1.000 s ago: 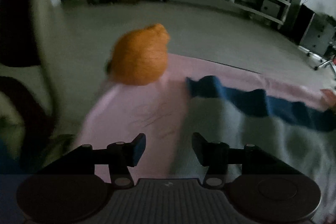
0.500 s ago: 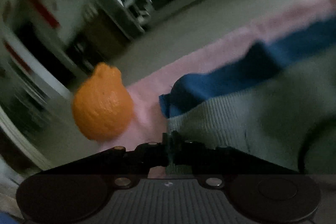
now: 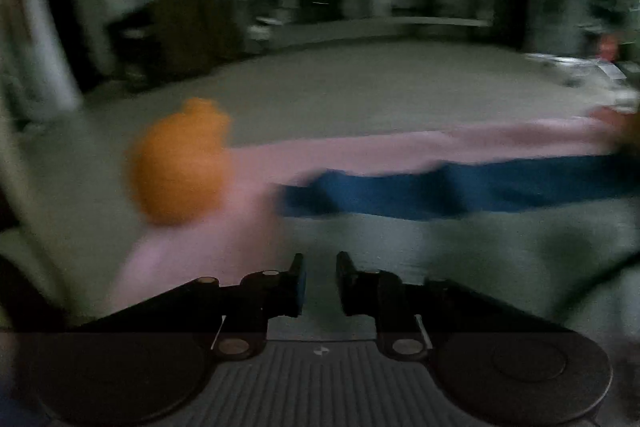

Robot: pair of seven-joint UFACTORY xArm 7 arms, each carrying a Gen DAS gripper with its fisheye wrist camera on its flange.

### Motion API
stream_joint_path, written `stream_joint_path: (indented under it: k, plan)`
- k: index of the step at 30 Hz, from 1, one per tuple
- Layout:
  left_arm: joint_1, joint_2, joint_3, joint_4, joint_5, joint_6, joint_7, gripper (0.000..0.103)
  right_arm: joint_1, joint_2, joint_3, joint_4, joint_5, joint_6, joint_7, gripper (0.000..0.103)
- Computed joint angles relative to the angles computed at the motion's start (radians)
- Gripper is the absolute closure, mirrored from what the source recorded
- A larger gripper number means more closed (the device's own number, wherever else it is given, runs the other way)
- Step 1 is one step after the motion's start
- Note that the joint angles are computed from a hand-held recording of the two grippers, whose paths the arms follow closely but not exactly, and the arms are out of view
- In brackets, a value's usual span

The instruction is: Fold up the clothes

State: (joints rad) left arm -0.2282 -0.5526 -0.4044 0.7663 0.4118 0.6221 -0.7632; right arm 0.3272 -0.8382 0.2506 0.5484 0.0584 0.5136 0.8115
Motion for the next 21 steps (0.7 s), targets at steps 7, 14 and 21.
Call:
stream_joint_path:
  k: [7, 14, 21]
  plan:
    - [0.088, 0.027, -0.132, -0.027, 0.223, 0.118, -0.163, 0.079, 0.17, -0.022, -0.155, -0.185, 0.266, -0.189, -0.037, 0.103]
    - [-0.053, -0.185, 0.023, -0.045, 0.078, 0.38, -0.032, 0.081, -0.019, -0.337, -0.094, -0.201, 0.181, 0.136, 0.147, 0.089]
    - [-0.159, -0.676, 0.02, -0.031, -0.136, 0.636, 0.076, 0.07, 0.045, -0.664, 0.005, -0.056, 0.208, 0.331, 0.255, 0.077]
